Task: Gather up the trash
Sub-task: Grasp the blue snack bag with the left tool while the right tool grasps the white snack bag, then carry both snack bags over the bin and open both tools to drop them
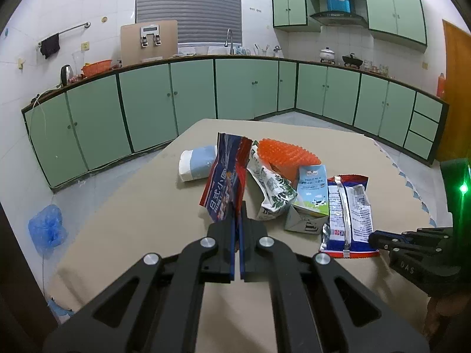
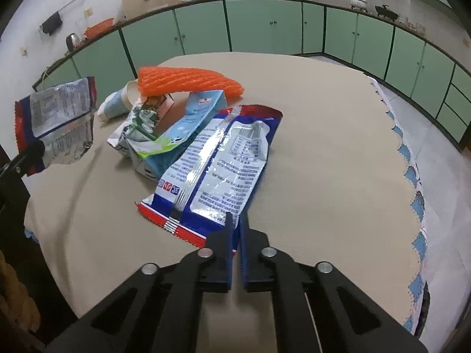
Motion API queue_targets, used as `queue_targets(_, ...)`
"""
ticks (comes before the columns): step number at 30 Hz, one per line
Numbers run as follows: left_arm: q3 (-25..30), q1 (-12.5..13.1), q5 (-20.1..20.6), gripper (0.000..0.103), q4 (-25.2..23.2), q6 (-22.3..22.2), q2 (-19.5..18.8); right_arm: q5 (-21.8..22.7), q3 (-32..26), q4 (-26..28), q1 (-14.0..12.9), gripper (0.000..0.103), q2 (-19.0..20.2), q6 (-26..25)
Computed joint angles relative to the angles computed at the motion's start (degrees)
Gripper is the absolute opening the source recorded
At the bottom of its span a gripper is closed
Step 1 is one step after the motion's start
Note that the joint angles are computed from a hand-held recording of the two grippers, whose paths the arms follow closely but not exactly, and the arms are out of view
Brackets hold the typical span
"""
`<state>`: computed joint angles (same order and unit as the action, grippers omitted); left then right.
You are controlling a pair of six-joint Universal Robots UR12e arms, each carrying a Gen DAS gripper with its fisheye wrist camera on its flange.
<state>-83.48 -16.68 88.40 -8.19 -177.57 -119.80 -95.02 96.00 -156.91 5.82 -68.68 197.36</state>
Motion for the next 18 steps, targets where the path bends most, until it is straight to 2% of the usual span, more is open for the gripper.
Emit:
queue_targets(4,-0.35,0.07,-0.15,0.0,0.34,-0.25,0.36,0.74,0.9,-1.44,-0.29,0.001,-0.99,0.43)
queue_targets(18,-2.08,-0.27,-1.27,0.0,1.87,0.82,2.43,-1.07,4.35,-4.17,-1.3,0.001,-6.44,1.15)
